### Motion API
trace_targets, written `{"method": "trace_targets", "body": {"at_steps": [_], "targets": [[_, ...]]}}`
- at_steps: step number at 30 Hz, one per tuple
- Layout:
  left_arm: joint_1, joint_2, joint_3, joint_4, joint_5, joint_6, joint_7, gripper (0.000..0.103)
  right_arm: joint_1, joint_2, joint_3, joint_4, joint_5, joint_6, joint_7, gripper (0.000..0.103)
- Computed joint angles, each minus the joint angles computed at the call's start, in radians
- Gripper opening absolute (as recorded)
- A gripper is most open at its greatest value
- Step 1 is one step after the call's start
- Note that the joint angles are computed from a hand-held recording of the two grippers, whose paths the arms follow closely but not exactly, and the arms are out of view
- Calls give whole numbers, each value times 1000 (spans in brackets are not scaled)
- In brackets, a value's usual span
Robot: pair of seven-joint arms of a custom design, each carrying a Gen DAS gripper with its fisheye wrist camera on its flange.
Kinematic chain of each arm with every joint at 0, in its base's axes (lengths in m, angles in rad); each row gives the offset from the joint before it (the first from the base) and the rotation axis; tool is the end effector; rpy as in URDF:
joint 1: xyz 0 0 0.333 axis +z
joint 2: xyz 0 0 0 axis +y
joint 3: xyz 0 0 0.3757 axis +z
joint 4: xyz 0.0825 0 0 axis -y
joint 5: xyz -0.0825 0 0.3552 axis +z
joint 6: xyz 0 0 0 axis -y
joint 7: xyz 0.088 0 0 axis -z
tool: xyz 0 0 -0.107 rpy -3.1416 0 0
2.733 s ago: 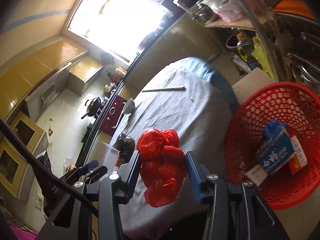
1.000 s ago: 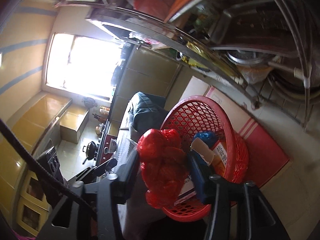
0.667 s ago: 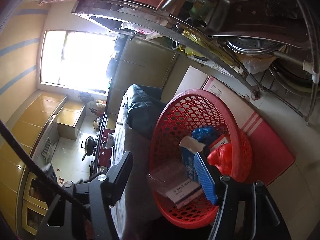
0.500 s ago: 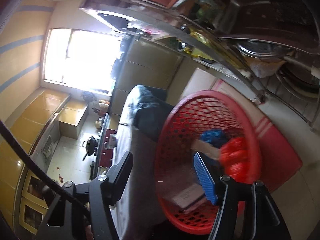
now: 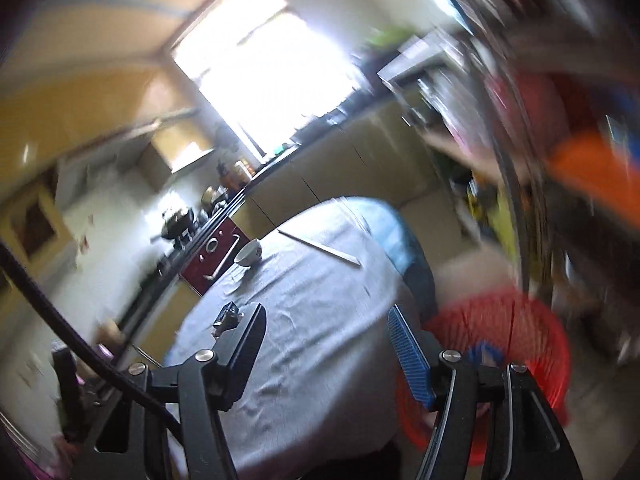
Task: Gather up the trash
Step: 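Bring both tools back over the table toward the remaining trash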
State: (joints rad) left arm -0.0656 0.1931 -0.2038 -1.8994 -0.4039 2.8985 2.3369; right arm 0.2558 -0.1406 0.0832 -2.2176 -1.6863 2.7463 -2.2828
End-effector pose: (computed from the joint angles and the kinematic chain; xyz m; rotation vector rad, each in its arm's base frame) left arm 0.6232 -0.1358 0.5670 -1.0854 2.2253 -0.8522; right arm 0.4516 0.2036 0.5474 -0.9307 1.8407 -0.7215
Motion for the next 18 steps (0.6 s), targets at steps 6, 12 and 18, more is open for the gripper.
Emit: {"method": "trace_targets", "body": {"at_steps": [6, 12, 18], "targets": [[60, 69, 77, 50, -5, 35, -124, 73, 88, 135, 84, 307, 217, -265, -497, 76], [59, 174, 176, 154, 137, 2, -369, 73, 175, 332, 50, 570, 266, -225, -620, 83], [78, 194, 182, 156, 216, 41, -439, 73, 194, 508, 45, 702, 529, -120, -870, 83]]}}
